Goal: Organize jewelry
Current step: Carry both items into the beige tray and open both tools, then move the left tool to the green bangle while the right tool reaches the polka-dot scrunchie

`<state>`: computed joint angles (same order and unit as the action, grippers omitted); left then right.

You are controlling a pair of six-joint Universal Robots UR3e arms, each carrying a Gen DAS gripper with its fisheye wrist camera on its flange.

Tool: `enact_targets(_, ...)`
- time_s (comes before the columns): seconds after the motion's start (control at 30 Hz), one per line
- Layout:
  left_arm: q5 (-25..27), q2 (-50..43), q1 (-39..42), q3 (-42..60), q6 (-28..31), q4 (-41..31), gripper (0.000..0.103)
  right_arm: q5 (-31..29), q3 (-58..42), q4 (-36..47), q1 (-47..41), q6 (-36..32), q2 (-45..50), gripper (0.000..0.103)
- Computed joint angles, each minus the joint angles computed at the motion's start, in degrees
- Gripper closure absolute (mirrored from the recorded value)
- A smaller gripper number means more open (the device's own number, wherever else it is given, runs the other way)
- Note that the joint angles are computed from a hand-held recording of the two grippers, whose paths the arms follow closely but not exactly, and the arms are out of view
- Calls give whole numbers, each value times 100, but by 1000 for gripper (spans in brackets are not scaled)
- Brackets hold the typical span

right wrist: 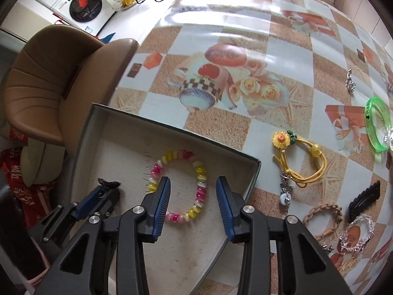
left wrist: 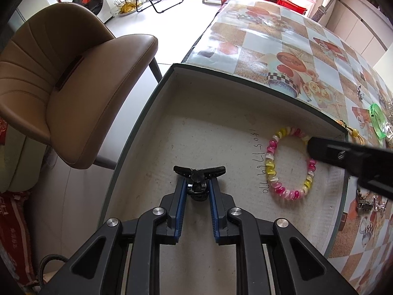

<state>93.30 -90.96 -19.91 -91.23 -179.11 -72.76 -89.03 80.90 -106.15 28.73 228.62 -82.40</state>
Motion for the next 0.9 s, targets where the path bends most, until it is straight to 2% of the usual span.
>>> enact_targets(0.03, 49, 6, -15, 40, -58, -31, 17, -9, 33, 14, -19, 11, -103, 61)
enact_targets(0.07, 120, 78, -27, -24, -132, 66, 8, -43, 12, 51, -17, 62, -185, 60)
enact_targets(0.13, 140, 197, -52, -54, -149, 186, 7, -78, 59, 115, -29, 135, -376, 59)
enact_targets(0.3, 167, 179, -125, 204, -124, -97, 7, -136, 137, 437, -69, 307, -835, 58)
enact_targets(0.33, 178, 202, -146, 223, -118, -107, 6, -141, 170, 529, -85, 319, -949, 56)
enact_targets(0.4, 222, 287, -193, 216, -106, -124, 0, -232, 235, 672, -8, 438, -1139, 45)
enact_targets(0.53, 198, 382, -273, 422, 10, -386, 0, -293, 446, 941, 86, 654, -1597, 32)
enact_targets(0.6, 216, 455, -348, 464, 48, -513, 0, -280, 571, 1053, 97, 786, -1822, 21)
enact_targets(0.7, 253, 514, -531, 626, 55, -753, 0, -296, 740, 1310, 136, 1011, -2244, 17)
enact_targets(0.9, 262, 429, -1056, 1137, -83, -1221, 0, -388, 1137, 1737, 189, 1386, -3117, 15)
